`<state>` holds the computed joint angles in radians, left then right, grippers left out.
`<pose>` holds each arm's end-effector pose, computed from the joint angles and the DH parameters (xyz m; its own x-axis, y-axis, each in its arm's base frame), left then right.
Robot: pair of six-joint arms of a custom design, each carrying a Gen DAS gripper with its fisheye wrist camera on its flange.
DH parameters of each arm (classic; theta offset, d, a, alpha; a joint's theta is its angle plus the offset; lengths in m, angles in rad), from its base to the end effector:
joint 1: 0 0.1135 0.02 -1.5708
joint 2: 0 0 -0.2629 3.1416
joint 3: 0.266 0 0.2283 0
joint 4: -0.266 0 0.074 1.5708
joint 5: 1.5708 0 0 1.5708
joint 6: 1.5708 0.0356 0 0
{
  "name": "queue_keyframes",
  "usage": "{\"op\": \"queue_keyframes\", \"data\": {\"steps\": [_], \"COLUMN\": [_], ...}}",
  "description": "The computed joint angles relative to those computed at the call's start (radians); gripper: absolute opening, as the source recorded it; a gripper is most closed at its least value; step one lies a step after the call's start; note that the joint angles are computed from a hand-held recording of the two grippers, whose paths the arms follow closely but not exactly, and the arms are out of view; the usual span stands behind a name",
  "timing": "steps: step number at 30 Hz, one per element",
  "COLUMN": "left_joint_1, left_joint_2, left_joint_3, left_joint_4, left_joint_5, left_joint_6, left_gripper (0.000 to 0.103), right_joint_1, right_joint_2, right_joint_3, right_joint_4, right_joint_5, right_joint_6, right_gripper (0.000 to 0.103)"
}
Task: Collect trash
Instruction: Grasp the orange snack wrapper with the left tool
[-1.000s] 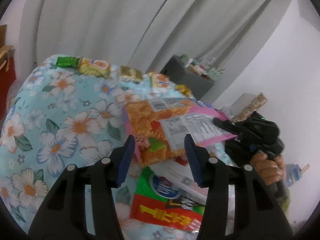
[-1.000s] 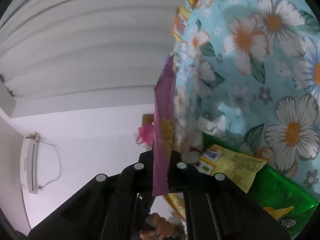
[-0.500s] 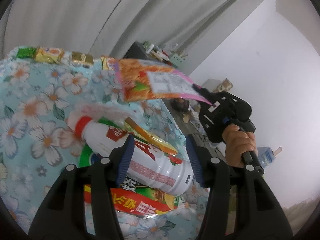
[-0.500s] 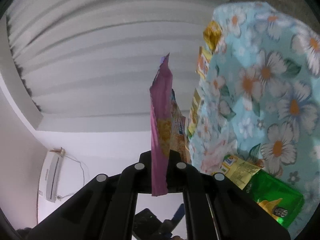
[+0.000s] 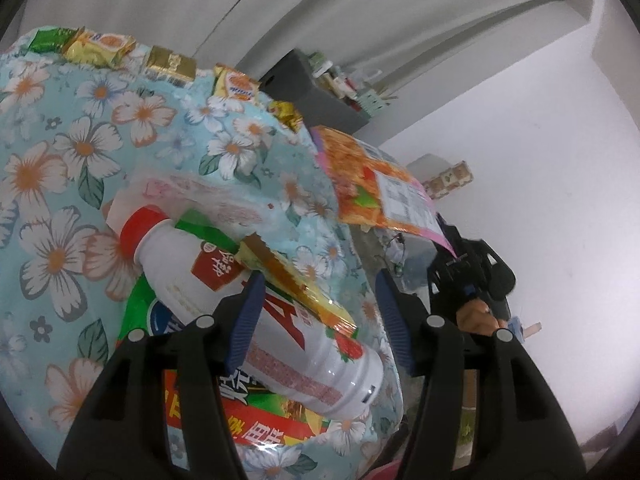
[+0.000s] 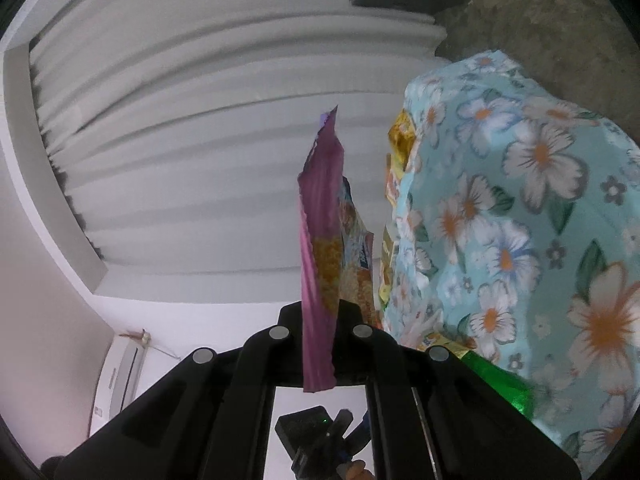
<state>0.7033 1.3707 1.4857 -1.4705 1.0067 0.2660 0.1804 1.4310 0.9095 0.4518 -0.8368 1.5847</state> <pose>0.1717 0.1061 0.3652 -0.7736 -0.4717 -0.4231 -0.0049 0.6722 -0.7404 0.2922 0.0802 0.3093 -0.8478 0.5262 0.0656 0.0803 0.0052 0.9968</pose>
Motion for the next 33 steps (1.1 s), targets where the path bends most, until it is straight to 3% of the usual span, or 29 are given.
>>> {"op": "queue_keyframes", "data": {"steps": [18, 22, 28, 33], "left_joint_1": [-0.202, -0.273, -0.329, -0.330], "left_joint_2": [-0.009, -0.017, -0.017, -0.023], "left_joint_3": [-0.018, -0.035, -0.035, -0.049], "left_joint_4": [0.238, 0.307, 0.338, 0.345], "left_joint_5": [-0.210, -0.309, -0.397, -0.422], "left_joint_6": [-0.313, -0.362, -0.389, -0.404], "left_gripper": [0.052, 0.051, 0.045, 0.030], "right_joint_1": [-0.077, -0.103, -0.149, -0.170], "right_joint_2": [-0.023, -0.029, -0.058, -0.076], "right_joint_3": [-0.160, -0.175, -0.200, -0.219], "right_joint_4": [0.157, 0.183, 0.187, 0.191], "right_joint_5": [-0.051, -0.062, -0.087, -0.102], "right_joint_6": [0.078, 0.087, 0.091, 0.099], "right_gripper": [0.003, 0.003, 0.003, 0.003]}}
